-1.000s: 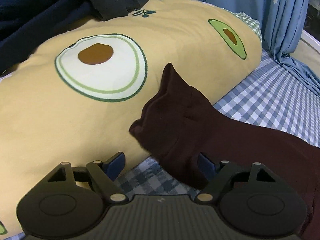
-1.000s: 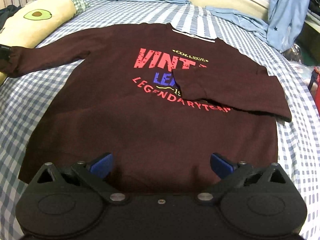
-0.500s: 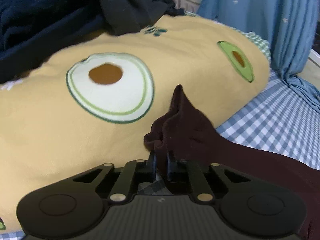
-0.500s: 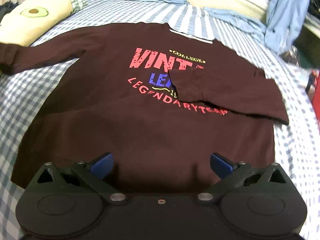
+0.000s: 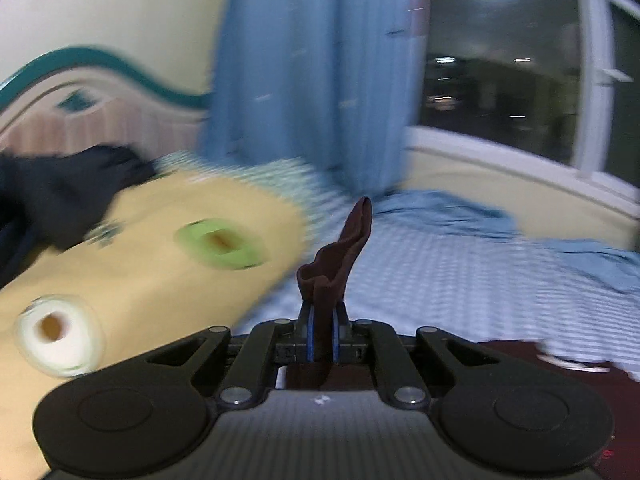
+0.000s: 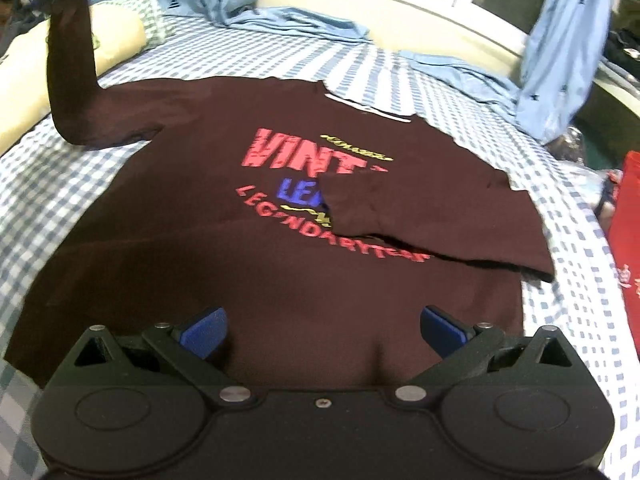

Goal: Fold small clothes
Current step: 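Fold the held sleeve across the chest with the left tool and release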

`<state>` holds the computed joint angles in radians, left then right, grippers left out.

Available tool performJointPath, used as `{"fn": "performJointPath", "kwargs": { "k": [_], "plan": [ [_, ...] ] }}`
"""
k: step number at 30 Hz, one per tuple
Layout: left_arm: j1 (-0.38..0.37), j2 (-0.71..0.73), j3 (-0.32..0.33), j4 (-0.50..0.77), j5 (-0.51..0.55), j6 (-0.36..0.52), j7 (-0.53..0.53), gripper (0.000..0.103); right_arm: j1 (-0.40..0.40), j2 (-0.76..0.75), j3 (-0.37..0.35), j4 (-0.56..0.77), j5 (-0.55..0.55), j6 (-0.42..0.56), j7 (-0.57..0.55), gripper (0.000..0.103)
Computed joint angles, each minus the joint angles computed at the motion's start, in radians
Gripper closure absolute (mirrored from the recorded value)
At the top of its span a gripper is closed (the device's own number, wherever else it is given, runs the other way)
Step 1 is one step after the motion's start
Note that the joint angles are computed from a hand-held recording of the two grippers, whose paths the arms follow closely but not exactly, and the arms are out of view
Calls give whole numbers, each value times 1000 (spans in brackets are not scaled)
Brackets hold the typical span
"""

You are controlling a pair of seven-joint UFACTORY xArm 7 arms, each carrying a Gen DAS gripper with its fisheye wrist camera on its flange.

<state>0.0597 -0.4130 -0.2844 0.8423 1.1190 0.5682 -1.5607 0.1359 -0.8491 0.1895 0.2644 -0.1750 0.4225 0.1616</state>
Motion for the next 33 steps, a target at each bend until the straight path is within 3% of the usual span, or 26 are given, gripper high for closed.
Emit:
{"fn": "performJointPath", "kwargs": {
  "k": [4, 8, 15, 20, 23, 28, 30, 33],
  "plan": [
    [-64, 117, -59, 130, 17, -25, 1, 96, -48, -36, -6, -24, -19, -14, 11, 0],
    [-151, 282, -107, 269, 69, 12, -37, 96, -93, -82, -40, -54, -32, -18, -12, 0],
    [-330, 572, -128, 465, 76, 57, 37, 96, -208, -178, -109, -115, -56, -4, -104, 0],
    [-425, 747, -134, 573, -87, 110, 217, 95, -285, -175, -154, -121, -50, -2, -174, 0],
    [-440, 776, -134, 573, -194, 100, 292, 92, -321, -147, -171, -120, -45, -28, -217, 0],
    [-404, 733, -125, 489, -368, 2, 423, 76, -346, -79, -188, -107, -20, -79, -267, 0],
    [-404, 687, -106, 442, -401, -24, 436, 51, -344, -46, -185, -101, -8, -99, -277, 0],
    [-420, 618, -56, 381, -400, -50, 422, 35, -328, -3, -180, -92, 8, -127, -291, 0]
  ]
}}
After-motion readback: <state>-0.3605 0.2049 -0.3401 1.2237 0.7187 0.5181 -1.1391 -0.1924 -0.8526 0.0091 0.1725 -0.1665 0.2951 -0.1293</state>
